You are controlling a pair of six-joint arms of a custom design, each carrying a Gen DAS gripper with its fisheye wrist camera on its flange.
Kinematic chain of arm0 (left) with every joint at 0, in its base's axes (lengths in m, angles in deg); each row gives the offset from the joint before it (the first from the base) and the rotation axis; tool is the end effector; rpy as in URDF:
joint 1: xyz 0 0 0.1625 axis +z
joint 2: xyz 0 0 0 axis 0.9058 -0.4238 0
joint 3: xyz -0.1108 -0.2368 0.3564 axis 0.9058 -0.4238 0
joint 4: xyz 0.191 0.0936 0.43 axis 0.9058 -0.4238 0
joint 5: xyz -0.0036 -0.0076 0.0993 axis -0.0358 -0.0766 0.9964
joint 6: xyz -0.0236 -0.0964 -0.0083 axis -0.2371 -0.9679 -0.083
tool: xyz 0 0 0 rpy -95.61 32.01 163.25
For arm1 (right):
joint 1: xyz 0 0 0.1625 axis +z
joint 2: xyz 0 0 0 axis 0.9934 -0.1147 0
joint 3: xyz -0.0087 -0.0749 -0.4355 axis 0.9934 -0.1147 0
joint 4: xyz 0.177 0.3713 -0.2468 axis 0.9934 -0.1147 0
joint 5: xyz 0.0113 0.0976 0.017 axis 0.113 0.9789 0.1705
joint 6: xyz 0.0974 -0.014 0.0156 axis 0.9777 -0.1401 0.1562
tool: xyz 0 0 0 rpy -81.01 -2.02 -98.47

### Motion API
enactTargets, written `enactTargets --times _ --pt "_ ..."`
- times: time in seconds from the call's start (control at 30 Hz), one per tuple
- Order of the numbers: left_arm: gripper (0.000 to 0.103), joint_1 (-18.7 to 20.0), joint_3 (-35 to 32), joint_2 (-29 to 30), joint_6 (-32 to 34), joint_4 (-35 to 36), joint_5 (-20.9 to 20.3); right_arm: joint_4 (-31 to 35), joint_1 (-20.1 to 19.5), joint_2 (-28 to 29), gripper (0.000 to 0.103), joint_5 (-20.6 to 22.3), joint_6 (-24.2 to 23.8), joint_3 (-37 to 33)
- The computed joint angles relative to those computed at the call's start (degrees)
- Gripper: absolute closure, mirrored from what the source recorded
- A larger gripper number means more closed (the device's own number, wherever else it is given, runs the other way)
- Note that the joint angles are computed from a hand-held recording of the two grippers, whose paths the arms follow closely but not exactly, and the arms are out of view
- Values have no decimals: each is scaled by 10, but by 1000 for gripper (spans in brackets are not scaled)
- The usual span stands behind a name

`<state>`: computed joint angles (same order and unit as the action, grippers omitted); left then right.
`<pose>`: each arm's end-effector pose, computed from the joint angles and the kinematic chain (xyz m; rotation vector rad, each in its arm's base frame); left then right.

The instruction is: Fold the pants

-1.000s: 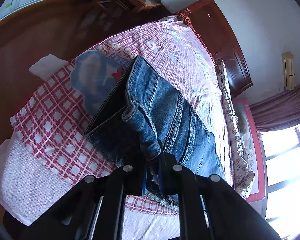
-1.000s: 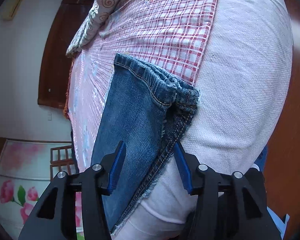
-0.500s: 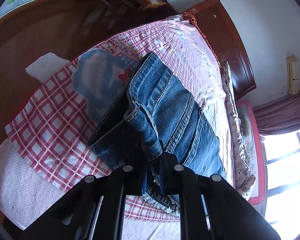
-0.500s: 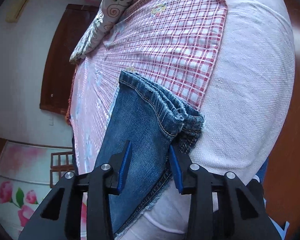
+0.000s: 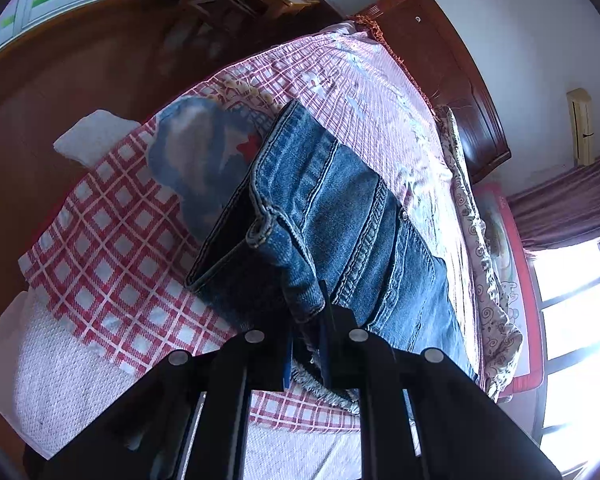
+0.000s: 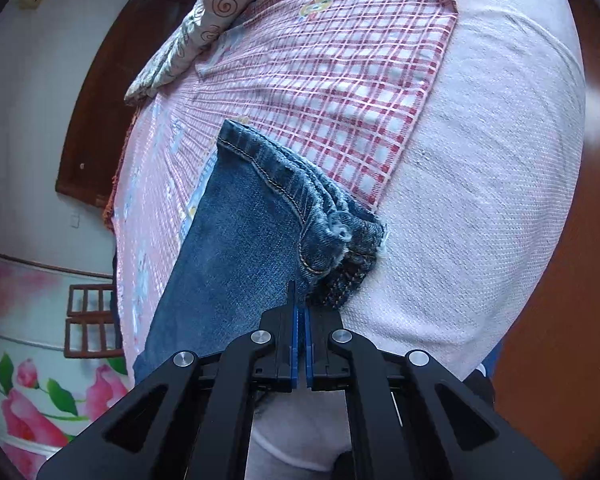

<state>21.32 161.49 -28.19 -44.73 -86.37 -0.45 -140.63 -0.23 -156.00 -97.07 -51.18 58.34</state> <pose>0.1106 -0.6360 0.4106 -0.3404 2.8653 -1.0290 0.0403 -0.5511 0.2494 -0.9610 -2.5716 1.2823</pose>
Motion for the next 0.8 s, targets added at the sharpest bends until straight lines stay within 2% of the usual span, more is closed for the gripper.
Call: enactTargets --times 0.13,0.2,0.27,0.33,0.37,0.4,0.43,0.47,0.5,0.57,0.6,0.67,0.7,0.8 --pt "88 8 14 -11 -8 -21 -8 11 8 -1 102 -17 0 -5" --pt "88 7 18 -12 -11 -23 3 30 13 -2 102 -35 -13 -11" --pt "88 -1 19 -15 -10 -18 23 36 13 1 103 -42 0 -14" --pt "83 -24 22 -21 -13 -2 83 81 21 -3 103 -62 8 -27" --pt "74 -44 30 -27 -16 -5 140 114 30 -8 97 -78 21 -34" --pt "47 -62 39 -33 -13 -9 200 146 38 -12 91 -95 40 -40" --pt "35 -80 49 -38 -4 -24 260 161 49 -16 86 -115 56 -40" --pt "34 -100 65 -42 17 -63 320 158 59 -19 81 -133 67 -36" --pt "33 -119 77 -43 35 -100 365 147 67 -21 81 -143 74 -29" --pt "24 -143 87 -38 69 -162 394 83 76 -17 81 -117 58 -13" --pt "15 -150 84 -33 84 -179 378 61 78 -12 81 -89 46 -11" --pt "12 -156 65 -12 124 -201 298 59 83 5 81 -42 28 -22" --pt "6 -155 54 3 144 -209 244 69 88 16 81 -29 18 -34" --pt "4 -134 3 62 168 -219 64 100 108 55 81 -13 -15 -70"
